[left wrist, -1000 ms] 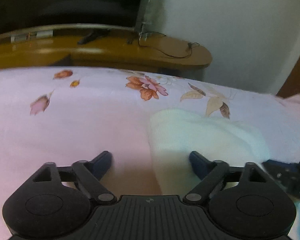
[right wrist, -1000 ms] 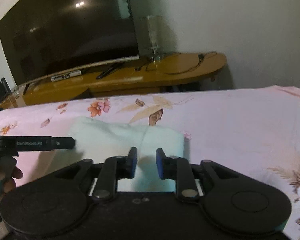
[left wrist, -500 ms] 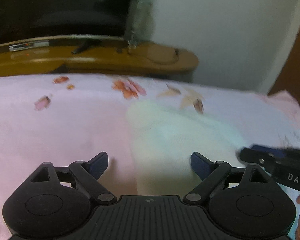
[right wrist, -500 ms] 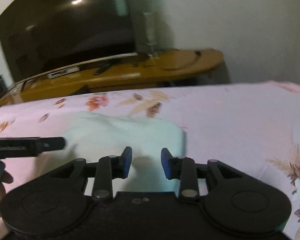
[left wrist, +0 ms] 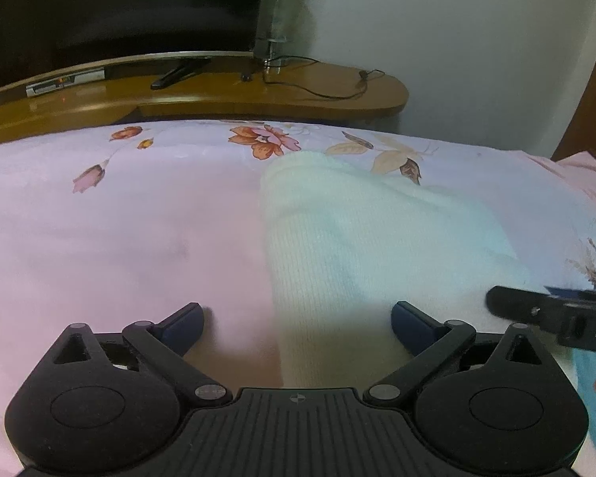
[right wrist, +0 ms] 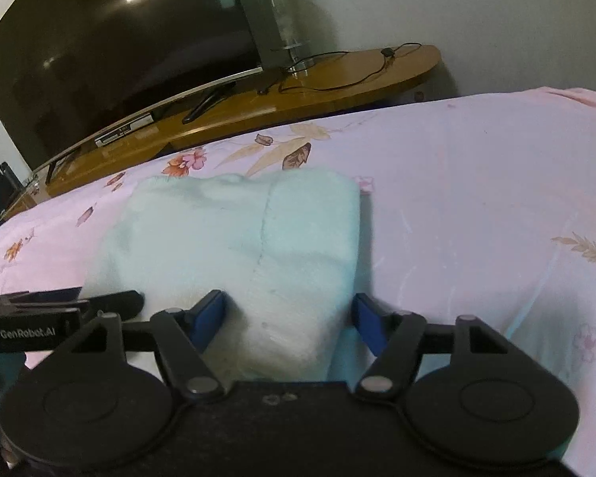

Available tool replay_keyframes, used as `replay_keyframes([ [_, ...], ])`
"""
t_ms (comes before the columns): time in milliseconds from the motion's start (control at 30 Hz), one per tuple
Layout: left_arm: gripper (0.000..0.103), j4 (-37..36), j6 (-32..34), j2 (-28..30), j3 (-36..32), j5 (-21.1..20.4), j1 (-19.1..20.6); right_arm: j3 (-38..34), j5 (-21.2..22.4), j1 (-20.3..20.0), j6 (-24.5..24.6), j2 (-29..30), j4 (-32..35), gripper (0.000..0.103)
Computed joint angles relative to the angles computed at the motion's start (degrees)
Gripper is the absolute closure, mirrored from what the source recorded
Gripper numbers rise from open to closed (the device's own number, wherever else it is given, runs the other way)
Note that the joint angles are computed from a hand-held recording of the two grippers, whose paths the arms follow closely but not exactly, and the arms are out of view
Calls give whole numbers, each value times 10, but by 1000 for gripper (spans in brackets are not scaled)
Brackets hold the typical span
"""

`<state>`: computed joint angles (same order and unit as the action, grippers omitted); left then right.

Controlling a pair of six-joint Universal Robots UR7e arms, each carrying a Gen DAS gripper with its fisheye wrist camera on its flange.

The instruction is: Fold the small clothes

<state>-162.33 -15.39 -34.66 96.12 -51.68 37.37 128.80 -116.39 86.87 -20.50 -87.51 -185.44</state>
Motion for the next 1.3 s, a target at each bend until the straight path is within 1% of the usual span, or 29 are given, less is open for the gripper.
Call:
replay_keyframes([
  [33, 2, 5, 1, -2, 0, 4, -2, 2, -3, 4, -1, -2, -1, 37],
  [67, 2, 5, 7, -4, 1, 10, -4, 6, 0, 8, -4, -8, -5, 50],
  [100, 2, 6, 11, -7, 5, 17, -7, 8, -1, 13, -10, -11, -11, 57],
  [167, 3, 4, 8, -16, 16, 17, -12, 16, 1, 20, -13, -27, -11, 60],
  [267, 3, -3, 7, -22, 29, 18, -15, 28, 15, 17, -5, -50, 3, 59],
  [333, 3, -8, 0, -20, 33, 17, -14, 27, 13, 11, -2, -52, 25, 58],
  [433, 2, -17, -2, -16, 34, 14, -12, 32, 21, -1, -2, -50, 24, 59],
  [500, 2, -28, 6, -13, 37, 16, -12, 36, 22, -6, -5, -48, 14, 54],
  [567, 0, -36, 5, -10, 39, 18, -12, 40, 21, -9, -14, -42, -4, 49],
  [667, 0, -48, 1, -11, 43, 5, -6, 43, 33, -21, 2, -46, -3, 41],
  [700, 0, -49, 3, -11, 43, 1, -5, 42, 40, -26, 5, -49, 1, 40],
  [767, 0, -37, 10, -14, 40, 0, -4, 40, 38, -24, 5, -49, 8, 40],
  [833, 0, -11, 0, -23, 37, 4, -7, 34, 44, -25, 15, -60, 38, 40],
  [867, 0, -9, -2, -32, 42, 2, -10, 33, 48, -26, 19, -68, 51, 40],
  [933, 1, -23, 7, -48, 60, -19, -8, 42, 69, -29, 17, -95, 61, 44],
  [1000, 11, -35, -14, -69, 79, -85, 11, 51, 104, -44, 29, -126, 86, 44],
  [1033, 20, -44, -36, -78, 87, -132, 27, 53, 133, -60, 44, -144, 110, 44],
  [1067, 23, -54, -55, -83, 91, -172, 42, 53, 167, -81, 61, -161, 141, 44],
  [1133, 23, -69, -58, -86, 93, -207, 58, 48, 214, -111, 83, -177, 187, 44],
  [1167, 23, -71, -58, -85, 89, -243, 70, 46, 233, -124, 89, -179, 201, 43],
  [1233, 23, -70, -57, -80, 78, -289, 88, 47, 273, -145, 89, -180, 203, 42],
  [1300, 23, -67, -45, -75, 68, -303, 96, 45, 292, -152, 81, -175, 203, 40],
])
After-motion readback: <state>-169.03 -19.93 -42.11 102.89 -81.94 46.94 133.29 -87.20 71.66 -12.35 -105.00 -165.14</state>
